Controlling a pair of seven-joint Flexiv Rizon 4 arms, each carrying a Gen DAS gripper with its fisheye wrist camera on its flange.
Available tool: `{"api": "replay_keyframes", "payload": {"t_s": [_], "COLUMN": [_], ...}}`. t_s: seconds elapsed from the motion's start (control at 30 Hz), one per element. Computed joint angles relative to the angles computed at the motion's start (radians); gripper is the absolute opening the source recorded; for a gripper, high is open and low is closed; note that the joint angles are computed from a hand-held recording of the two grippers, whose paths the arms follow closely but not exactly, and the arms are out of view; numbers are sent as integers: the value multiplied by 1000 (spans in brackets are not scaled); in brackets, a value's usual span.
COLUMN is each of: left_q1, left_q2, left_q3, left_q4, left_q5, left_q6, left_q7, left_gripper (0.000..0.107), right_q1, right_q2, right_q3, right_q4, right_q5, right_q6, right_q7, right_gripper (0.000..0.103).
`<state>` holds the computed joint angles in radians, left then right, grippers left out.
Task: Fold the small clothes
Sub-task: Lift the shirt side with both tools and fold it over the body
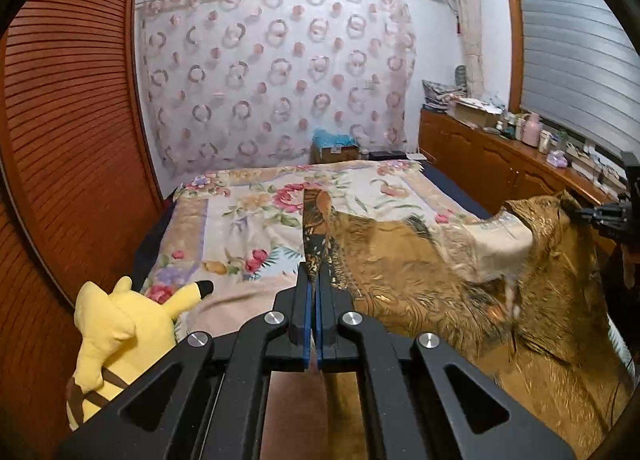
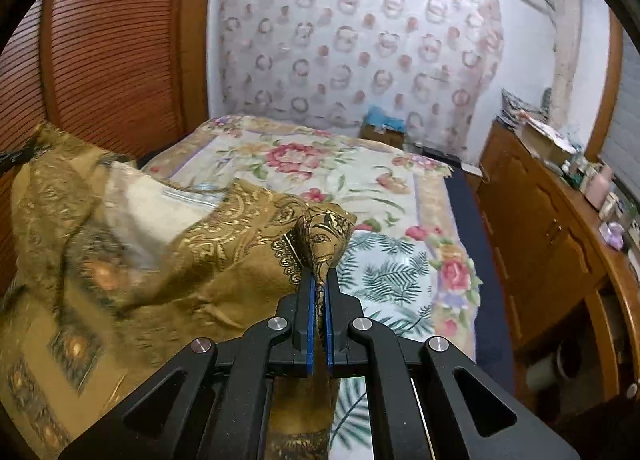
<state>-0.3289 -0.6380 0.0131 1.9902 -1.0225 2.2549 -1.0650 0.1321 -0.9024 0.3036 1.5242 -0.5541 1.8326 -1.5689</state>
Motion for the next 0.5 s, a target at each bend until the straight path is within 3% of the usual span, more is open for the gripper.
{"api": "replay_keyframes", "payload": {"t_s": [0.13, 0.27, 0.4, 0.5], "left_q1": [-12, -39, -61, -80], "left_q2": [36, 71, 95, 98], "left_q3": [-21, -31, -47, -57], "left_q4": [103, 210, 321, 376], "left_q5": [69, 104, 153, 172], "left_q6": [54, 115, 178, 209], "left_q7": [-73, -150, -253, -312], "left_gripper": [2, 2, 2, 2], "right_q1": [-160, -338, -462, -528], "right_q2": [16, -38, -54, -55], "right_q3": [120, 245, 298, 294], "right_q4": [116, 155, 235, 301], "right_q5": [-106, -270, -388, -454], "right_q6": [75, 67, 112, 165], "right_q7": [-22, 2, 39, 68], "right_gripper": [3, 3, 3, 3]}}
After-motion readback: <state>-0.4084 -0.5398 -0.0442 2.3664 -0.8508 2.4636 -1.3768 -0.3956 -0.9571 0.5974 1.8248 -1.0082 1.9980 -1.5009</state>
